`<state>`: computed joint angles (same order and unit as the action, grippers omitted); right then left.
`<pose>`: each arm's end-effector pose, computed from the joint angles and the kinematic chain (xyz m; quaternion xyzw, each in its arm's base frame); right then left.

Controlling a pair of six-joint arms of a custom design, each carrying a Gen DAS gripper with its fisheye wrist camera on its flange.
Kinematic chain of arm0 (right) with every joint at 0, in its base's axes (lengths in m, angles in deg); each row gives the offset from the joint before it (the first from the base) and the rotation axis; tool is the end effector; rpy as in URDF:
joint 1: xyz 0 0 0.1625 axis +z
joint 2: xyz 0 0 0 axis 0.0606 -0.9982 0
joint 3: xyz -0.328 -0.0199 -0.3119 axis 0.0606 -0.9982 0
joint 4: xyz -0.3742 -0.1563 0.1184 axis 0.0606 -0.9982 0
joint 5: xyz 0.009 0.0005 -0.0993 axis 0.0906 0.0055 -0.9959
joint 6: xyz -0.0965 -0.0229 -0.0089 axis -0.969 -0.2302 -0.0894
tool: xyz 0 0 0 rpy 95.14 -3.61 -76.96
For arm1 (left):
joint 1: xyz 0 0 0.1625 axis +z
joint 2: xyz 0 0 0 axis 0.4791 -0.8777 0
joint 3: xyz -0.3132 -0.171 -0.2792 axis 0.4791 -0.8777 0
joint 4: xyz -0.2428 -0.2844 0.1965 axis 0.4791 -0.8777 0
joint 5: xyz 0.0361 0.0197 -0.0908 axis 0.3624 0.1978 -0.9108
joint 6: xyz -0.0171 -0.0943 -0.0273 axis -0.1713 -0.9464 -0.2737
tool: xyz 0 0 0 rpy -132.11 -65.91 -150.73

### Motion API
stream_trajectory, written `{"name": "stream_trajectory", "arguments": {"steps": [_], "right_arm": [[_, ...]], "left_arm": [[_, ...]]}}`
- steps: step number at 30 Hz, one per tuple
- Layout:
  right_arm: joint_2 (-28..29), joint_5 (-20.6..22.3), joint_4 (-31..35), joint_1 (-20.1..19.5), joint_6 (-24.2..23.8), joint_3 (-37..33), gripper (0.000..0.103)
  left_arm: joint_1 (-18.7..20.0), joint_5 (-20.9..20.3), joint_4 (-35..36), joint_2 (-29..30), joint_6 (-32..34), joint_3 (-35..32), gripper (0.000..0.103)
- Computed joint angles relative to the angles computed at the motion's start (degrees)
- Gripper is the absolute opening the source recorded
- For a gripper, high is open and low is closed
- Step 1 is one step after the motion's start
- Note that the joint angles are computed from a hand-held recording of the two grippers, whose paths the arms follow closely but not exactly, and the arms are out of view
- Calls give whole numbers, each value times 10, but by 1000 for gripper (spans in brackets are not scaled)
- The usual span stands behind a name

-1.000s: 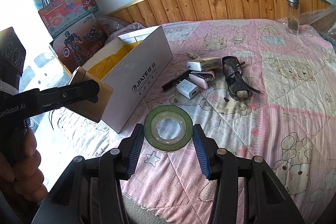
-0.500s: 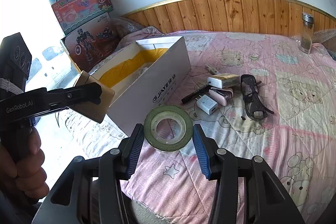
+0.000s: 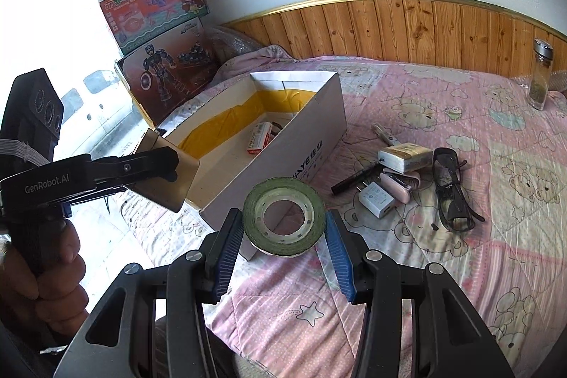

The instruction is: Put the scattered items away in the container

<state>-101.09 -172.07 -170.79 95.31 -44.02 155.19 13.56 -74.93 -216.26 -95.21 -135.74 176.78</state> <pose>0.2343 -0.6646 0.2481 0.4129 -0.8914 0.1743 0.0680 -0.3019 -0.5659 0.2096 -0.0709 0.8678 -0.4470 0.2049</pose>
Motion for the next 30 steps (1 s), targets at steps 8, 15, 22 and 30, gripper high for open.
{"name": "stream_trajectory", "arguments": {"steps": [8, 15, 22, 30], "right_arm": [[25, 1, 16, 15, -2, -32, 49], [48, -5, 29, 27, -4, -58, 49], [70, -10, 44, 38, -7, -86, 49], [99, -17, 59, 52, -12, -123, 49]], "left_arm": [[13, -2, -10, -11, 4, 3, 53], [26, -12, -9, -17, 5, -1, 53], [40, -25, 0, -23, 4, -8, 53], [55, -33, 4, -29, 10, -17, 53]]}}
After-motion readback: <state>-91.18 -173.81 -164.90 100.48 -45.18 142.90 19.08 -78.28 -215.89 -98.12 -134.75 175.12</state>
